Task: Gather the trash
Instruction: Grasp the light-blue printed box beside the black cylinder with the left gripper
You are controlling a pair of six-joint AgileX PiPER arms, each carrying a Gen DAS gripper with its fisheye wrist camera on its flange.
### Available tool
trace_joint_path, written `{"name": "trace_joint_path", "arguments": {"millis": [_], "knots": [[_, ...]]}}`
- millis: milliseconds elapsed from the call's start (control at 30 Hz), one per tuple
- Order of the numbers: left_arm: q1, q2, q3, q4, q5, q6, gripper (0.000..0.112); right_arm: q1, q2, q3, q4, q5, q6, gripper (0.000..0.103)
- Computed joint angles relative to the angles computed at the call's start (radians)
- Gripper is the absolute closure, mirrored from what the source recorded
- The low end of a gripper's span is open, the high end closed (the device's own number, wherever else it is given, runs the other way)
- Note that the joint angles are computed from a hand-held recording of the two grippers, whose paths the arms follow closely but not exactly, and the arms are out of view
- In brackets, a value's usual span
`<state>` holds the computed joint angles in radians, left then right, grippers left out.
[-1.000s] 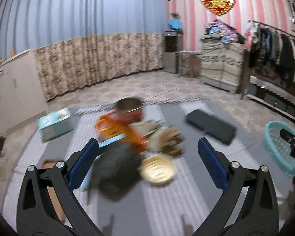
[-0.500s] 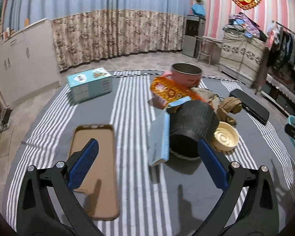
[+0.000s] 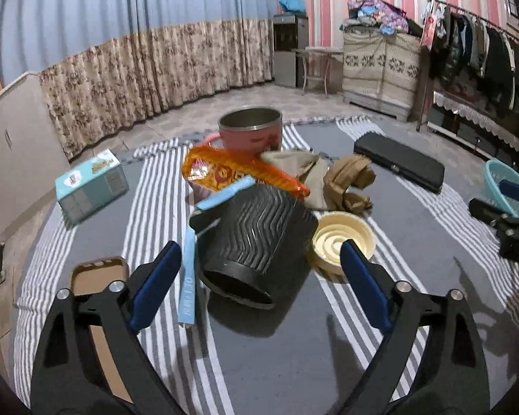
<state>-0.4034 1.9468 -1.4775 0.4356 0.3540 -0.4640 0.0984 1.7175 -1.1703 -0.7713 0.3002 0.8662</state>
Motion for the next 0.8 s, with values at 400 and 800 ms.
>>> {"name": "trace_joint_path", "arguments": {"millis": [400, 800], "knots": [[0.05, 0.065, -0.081, -0.215, 0.024, 0.187, 0.04, 0.037, 0.024, -0.013, 0.049, 0.021, -0.04, 0.01], [0.153, -0.057, 0.042, -0.633, -0.004, 0.628, 0.081, 0.132, 0.069, -0.066, 0.274, 0.056, -0.198, 0.01]]}}
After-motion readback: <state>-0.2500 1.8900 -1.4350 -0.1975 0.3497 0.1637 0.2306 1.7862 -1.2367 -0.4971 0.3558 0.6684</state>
